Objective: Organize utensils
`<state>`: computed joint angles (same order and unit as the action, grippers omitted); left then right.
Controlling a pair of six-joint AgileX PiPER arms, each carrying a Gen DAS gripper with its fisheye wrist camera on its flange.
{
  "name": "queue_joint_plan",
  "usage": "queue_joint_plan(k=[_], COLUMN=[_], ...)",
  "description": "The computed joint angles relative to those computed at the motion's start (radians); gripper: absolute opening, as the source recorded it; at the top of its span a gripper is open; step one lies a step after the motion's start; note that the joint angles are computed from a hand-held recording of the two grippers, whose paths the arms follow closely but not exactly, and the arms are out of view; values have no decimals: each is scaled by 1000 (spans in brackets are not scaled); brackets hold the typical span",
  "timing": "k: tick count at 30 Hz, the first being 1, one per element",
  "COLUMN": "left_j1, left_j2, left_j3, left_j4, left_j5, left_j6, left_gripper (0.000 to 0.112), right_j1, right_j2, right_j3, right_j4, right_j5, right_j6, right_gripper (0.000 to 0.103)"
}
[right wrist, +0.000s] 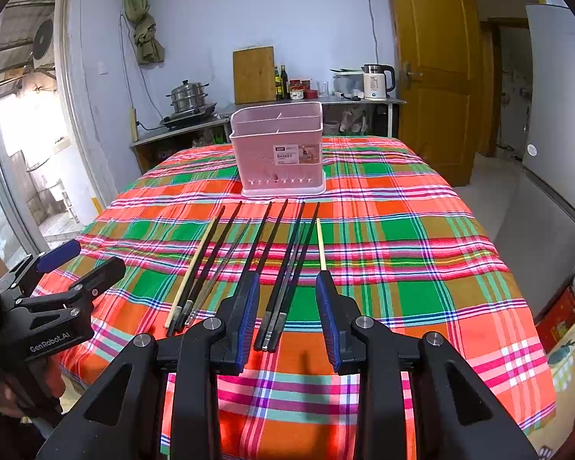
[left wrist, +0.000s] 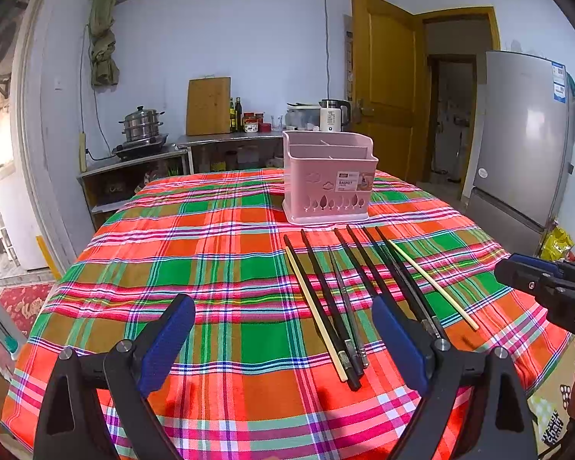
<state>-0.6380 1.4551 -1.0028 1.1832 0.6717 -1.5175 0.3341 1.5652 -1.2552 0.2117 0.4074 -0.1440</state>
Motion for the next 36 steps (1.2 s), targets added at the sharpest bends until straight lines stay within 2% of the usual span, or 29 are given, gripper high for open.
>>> queue_joint_plan(k=[36], left_j1=[-3], left_j2=[3], left_j3=[-3], left_j4=[12], left_j5=[-10], left_j6=[-4], left_gripper=[94], right_j1=[-5], right_j2=[-2], right_j3=[16], right_j4=[25], right_j5=[-21], right_j6=[-25], right_gripper=[31])
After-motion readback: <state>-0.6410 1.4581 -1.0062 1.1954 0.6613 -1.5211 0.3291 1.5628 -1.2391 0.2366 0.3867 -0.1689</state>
